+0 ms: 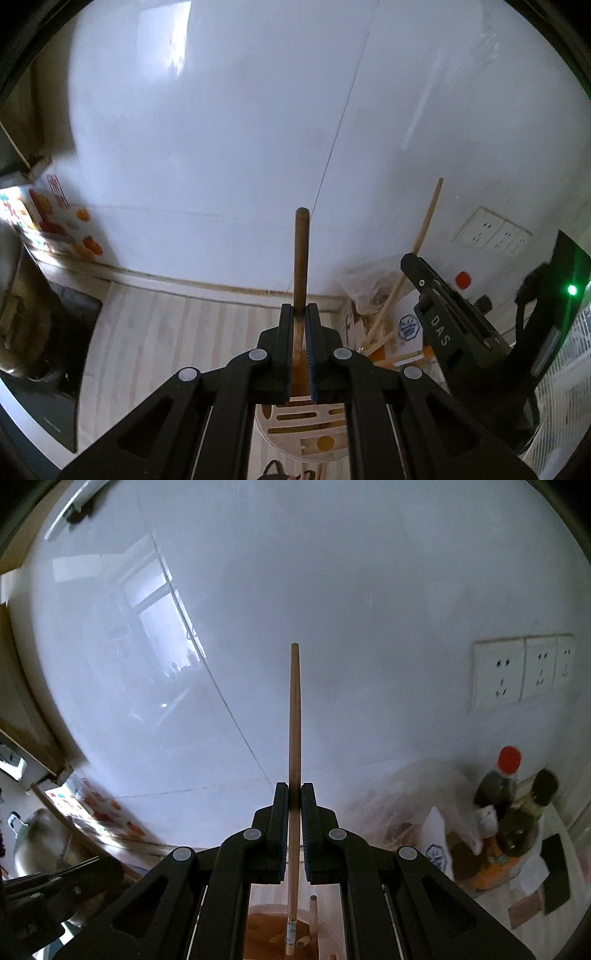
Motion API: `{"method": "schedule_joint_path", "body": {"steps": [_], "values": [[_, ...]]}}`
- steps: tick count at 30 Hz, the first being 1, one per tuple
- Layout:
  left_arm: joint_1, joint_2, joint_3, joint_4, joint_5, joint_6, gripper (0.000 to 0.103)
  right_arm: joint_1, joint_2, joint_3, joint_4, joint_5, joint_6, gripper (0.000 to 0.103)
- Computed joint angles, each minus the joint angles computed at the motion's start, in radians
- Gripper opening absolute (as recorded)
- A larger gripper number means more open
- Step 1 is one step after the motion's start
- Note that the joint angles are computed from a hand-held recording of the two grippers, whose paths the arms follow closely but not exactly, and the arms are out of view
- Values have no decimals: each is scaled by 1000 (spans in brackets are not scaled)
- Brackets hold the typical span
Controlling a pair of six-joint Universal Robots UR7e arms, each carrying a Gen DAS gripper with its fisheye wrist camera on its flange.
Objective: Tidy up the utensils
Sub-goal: 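Lift the left tool's chopstick into the pink holder while the right tool inserts its chopstick, then open the left tool and withdraw while the right tool releases its chopstick and withdraws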
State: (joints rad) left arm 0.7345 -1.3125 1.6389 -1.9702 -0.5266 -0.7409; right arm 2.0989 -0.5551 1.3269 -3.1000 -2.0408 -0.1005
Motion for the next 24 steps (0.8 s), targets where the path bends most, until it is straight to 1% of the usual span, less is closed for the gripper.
{"method": "schedule_joint_path", "body": {"steps": [4,7,10,11,12,13,14,15,16,17,18,19,20,21,22,23,24], "values": [[30,6,-2,6,-35,3,4,-12,7,29,-37,18,-21,7],[40,-1,5,6,-61,2,4,-13,6,40,-19,19,-25,7],[37,-18,8,22,-84,-18,5,-11,-14,62,30,26,-36,7],[30,-24,9,31,-84,-26,6,-13,-27,71,61,42,-29,7],[20,-27,7,46,-77,-37,9,-14,-36,78,84,46,-22,8],[7,-34,7,75,-57,-53,10,-13,-43,83,100,43,-15,9],[-2,-40,7,104,-39,-73,11,-12,-55,92,118,41,-6,11],[-15,-49,11,134,-15,-95,14,-11,-72,104,132,43,7,17],[-26,-56,11,174,2,-126,18,-10,-87,116,137,44,16,23],[-33,-63,8,214,17,-160,35,-9,-100,124,139,40,24,27],[-41,-71,11,244,33,-186,58,-5,-117,140,136,34,33,35],[-50,-84,20,268,50,-211,67,-2,-132,152,137,33,40,42],[-61,-100,32,298,72,-248,75,1,-149,164,142,32,50,46],[-67,-111,41,320,86,-272,75,6,-168,179,149,23,62,51],[-75,-122,47,359,97,-307,76,9,-182,191,149,17,68,53],[-81,-133,50,411,105,-350,77,15,-199,206,147,5,75,54],[-88,-142,55,468,115,-399,82,21,-219,227,147,-15,86,55]]}}
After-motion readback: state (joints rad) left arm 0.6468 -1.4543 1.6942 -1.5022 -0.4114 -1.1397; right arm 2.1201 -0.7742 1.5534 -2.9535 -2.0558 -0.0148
